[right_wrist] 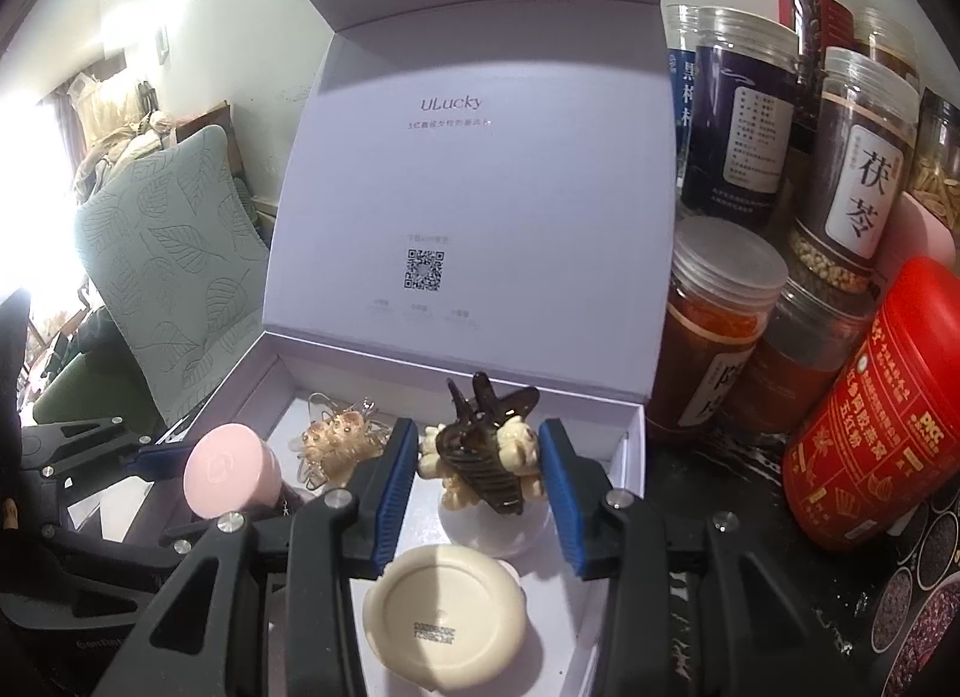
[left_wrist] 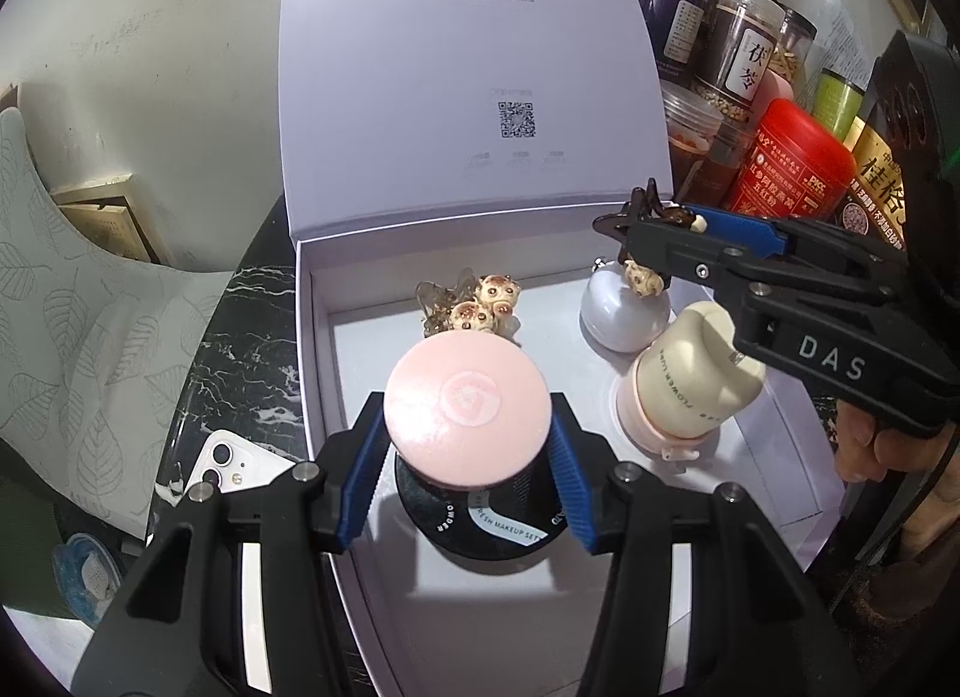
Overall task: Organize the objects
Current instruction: 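Set the pink compact on the black powder jar with the left tool while the right tool lowers the clip, then open both tools to release the pink compact and the claw clip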
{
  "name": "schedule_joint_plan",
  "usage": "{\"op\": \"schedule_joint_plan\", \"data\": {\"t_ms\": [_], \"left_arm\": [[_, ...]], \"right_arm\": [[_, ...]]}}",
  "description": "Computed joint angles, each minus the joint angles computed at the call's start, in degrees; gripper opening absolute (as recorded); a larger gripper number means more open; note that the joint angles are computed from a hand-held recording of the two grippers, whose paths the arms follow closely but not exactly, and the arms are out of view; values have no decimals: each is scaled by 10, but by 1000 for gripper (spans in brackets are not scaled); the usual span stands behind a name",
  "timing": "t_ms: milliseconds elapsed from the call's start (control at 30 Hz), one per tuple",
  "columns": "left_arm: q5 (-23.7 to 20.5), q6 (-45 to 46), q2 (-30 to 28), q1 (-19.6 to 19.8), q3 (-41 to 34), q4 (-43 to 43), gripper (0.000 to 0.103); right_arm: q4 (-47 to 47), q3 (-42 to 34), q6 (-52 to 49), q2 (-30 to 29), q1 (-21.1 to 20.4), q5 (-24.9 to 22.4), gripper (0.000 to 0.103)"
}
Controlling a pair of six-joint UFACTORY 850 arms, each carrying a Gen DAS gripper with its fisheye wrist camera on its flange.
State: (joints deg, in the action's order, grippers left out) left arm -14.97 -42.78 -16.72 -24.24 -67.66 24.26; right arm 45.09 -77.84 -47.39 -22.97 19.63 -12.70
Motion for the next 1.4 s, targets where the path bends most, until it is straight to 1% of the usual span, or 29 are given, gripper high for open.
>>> {"op": "schedule_joint_plan", "data": {"t_ms": [133,200,300,433,533,567,633,667,700,767,1033,1100,1267,1400], "left_arm": [[5,4,2,1,2,-4,50],[5,7,3,2,4,-8,51],[6,18,4,2,4,-20,51],[6,14,5,-1,5,-15,51],[6,18,5,-1,5,-19,51],[6,17,5,-1,5,-19,51],[5,12,5,-2,5,-14,52],[1,4,5,-3,4,-4,55],[0,-2,5,-4,4,4,58],[-2,-16,4,-7,4,21,59],[-4,-19,5,-6,2,20,60],[-5,-21,7,-7,2,22,60],[-8,-61,14,-14,5,61,60],[-10,-65,21,-16,9,60,60]], "right_arm": [[-3,0,2,-1,0,0,42],[-30,-4,32,-3,0,-7,43],[-45,-9,52,-6,-1,-13,44],[-49,-7,52,-6,-1,-16,45],[-60,-8,64,-6,0,-19,48],[-65,-8,69,-6,0,-19,50],[-88,-9,93,-7,1,-19,55],[-91,-8,97,-6,1,-19,56],[-96,-7,101,-5,1,-18,56],[-97,-7,103,-5,0,-18,57],[-137,-1,146,2,0,-11,61],[-128,1,138,4,-1,-12,62],[-137,7,155,11,-4,-14,63],[-130,20,155,24,-6,-15,63]]}}
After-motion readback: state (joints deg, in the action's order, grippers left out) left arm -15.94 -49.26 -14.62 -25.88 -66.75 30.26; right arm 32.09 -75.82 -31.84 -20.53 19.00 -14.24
